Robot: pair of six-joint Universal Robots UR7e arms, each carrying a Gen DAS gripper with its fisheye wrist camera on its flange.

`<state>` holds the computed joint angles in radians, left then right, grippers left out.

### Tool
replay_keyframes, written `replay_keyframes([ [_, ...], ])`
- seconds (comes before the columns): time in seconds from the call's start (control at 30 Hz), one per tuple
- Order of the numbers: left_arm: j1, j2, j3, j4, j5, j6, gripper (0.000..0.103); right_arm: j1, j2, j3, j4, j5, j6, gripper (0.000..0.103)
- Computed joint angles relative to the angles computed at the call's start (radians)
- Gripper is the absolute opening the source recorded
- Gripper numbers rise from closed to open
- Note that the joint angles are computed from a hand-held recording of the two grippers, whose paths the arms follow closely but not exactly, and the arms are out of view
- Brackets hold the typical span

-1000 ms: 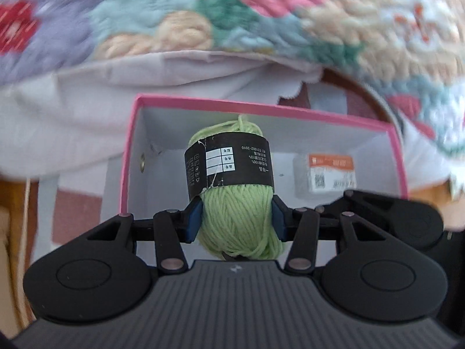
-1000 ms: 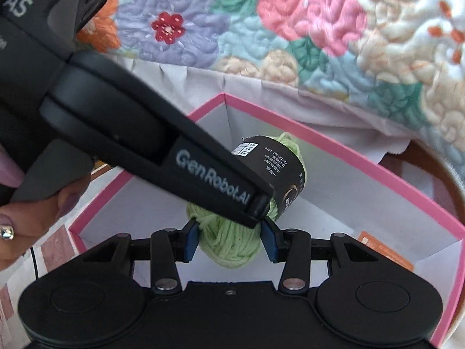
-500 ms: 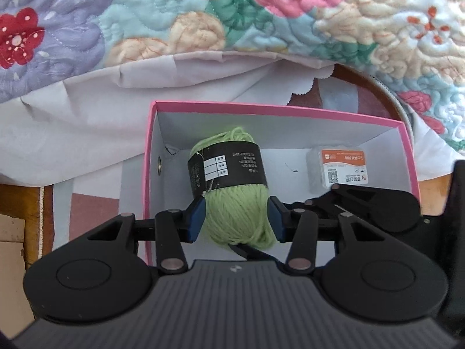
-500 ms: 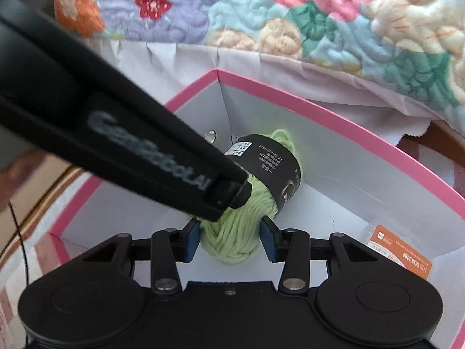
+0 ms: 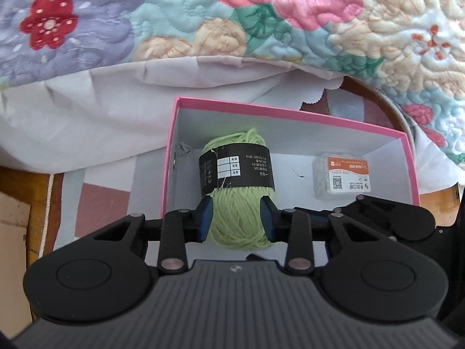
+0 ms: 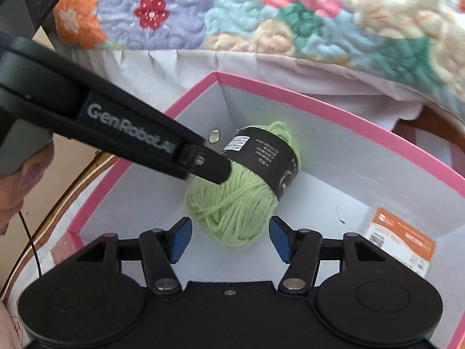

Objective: Organize objects
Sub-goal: 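Open the left gripper to release the yarn ball in the box, then raise the left tool away from the pink box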

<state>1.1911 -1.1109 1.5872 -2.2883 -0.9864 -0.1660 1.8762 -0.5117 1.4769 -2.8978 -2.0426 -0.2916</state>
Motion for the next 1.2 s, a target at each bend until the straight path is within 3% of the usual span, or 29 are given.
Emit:
replay_keyframes([
  [0.13,-0.019,-0.031,0.028,-0.001,0.039,-0.034,0.035,-0.008,0.008,-0.019,0.013,-0.031,0.098,0.063],
  [0.23,-0.018,-0.044,0.015,0.022,0.045,-0.05,0.035,-0.054,-0.042,0.017,0.042,0.132,0.284,0.063],
  [0.27,-0.022,-0.051,0.014,0.03,0.05,-0.053,0.034,-0.062,-0.056,0.038,0.017,0.156,0.338,0.063],
  [0.33,-0.033,-0.068,0.026,0.026,0.055,-0.046,0.035,-0.054,-0.068,0.073,-0.018,0.176,0.362,0.063],
  [0.43,-0.055,-0.097,0.045,0.051,0.054,-0.051,0.035,-0.016,-0.109,0.111,-0.029,0.128,0.343,0.063],
  [0.6,-0.111,-0.162,0.096,0.11,0.068,-0.04,0.044,0.057,-0.193,0.21,-0.086,0.033,0.315,0.063],
  [0.77,-0.158,-0.222,0.125,0.196,0.098,-0.065,0.058,0.12,-0.258,0.239,0.008,-0.067,0.354,0.063],
  [0.93,-0.207,-0.286,0.154,0.26,0.106,-0.083,0.064,0.164,-0.315,0.251,0.116,-0.096,0.468,0.063],
  [1.2,-0.292,-0.384,0.187,0.38,0.086,-0.178,0.068,0.256,-0.395,0.294,0.163,-0.144,0.485,0.064],
])
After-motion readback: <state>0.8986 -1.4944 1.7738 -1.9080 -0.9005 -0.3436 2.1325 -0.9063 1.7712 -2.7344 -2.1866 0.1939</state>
